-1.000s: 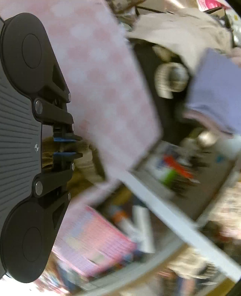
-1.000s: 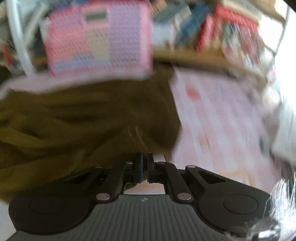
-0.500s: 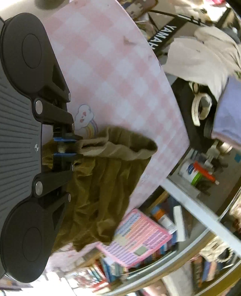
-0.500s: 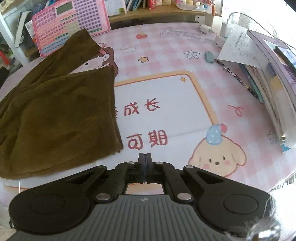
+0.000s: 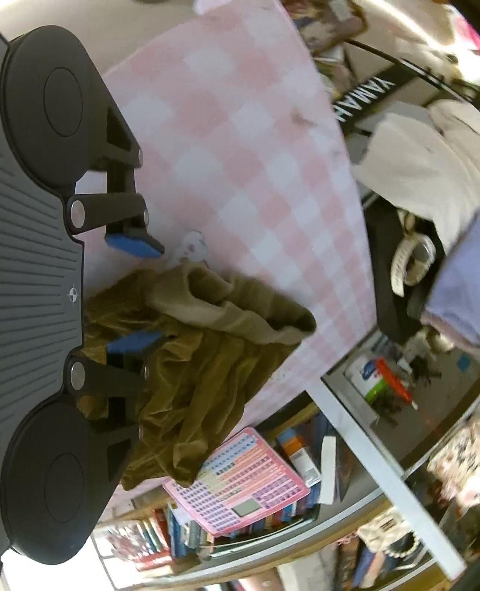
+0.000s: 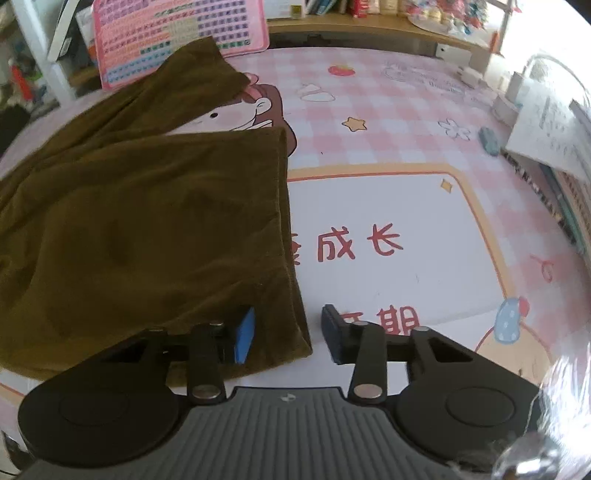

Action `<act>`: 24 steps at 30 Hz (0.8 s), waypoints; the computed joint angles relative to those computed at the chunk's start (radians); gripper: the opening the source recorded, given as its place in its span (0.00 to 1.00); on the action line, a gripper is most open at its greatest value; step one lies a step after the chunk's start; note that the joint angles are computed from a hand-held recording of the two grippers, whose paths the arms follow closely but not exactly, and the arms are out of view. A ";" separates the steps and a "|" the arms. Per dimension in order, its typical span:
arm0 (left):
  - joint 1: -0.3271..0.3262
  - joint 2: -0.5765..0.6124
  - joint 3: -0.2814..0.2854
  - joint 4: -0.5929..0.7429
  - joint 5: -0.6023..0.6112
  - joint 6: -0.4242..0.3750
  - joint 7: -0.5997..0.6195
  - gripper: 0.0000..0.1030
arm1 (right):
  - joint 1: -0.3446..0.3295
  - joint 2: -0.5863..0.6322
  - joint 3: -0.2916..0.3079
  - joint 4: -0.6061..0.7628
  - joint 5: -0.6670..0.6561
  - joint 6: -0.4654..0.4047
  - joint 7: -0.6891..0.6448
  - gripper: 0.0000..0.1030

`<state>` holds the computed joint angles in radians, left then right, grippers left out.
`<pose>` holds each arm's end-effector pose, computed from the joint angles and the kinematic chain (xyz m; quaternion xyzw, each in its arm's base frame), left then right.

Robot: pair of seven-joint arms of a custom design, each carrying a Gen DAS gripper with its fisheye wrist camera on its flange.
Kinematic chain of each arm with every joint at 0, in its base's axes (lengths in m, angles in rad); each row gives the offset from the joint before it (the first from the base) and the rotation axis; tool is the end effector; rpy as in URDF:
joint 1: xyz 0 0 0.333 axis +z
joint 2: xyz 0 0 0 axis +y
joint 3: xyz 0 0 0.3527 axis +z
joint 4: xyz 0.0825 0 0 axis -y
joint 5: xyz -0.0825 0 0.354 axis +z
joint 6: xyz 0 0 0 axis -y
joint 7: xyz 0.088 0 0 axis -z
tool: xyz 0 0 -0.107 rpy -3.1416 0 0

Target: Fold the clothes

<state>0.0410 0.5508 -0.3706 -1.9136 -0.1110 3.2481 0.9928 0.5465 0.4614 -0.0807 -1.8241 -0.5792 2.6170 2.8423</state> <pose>0.6564 -0.1688 0.3702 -0.7867 0.4683 -0.4004 0.0387 0.5880 0.3171 0.3675 -0.5616 0.7881 -0.1846 0.1715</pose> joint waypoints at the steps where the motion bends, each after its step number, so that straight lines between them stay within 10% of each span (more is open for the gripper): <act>1: 0.010 -0.001 -0.011 -0.009 -0.004 0.006 -0.003 0.46 | -0.009 0.001 0.009 0.000 0.009 0.010 -0.019 0.11; 4: 0.050 0.023 -0.057 -0.011 0.034 0.046 -0.042 0.42 | -0.012 0.002 0.011 0.005 0.015 0.024 -0.061 0.07; 5: 0.022 0.024 -0.026 -0.004 0.035 0.054 -0.054 0.40 | 0.000 0.001 -0.002 0.011 -0.007 0.021 -0.059 0.07; 6: -0.041 0.023 0.040 0.019 -0.007 0.034 -0.033 0.18 | 0.020 -0.006 -0.023 0.017 -0.047 0.014 -0.045 0.06; 9: -0.166 0.044 0.185 0.097 0.003 -0.030 -0.102 0.10 | 0.079 -0.077 -0.098 0.001 -0.244 0.052 0.106 0.05; 14: -0.056 0.059 0.036 0.139 0.032 -0.051 0.025 0.09 | 0.107 -0.249 -0.087 -0.103 -0.411 0.013 0.248 0.05; 19: -0.015 0.054 0.010 0.104 -0.006 -0.091 0.049 0.09 | 0.003 -0.215 0.058 -0.228 -0.065 -0.014 0.105 0.05; 24: -0.024 0.027 0.029 0.086 -0.023 -0.087 0.076 0.09 | 0.007 -0.177 0.070 -0.243 -0.117 -0.026 0.223 0.04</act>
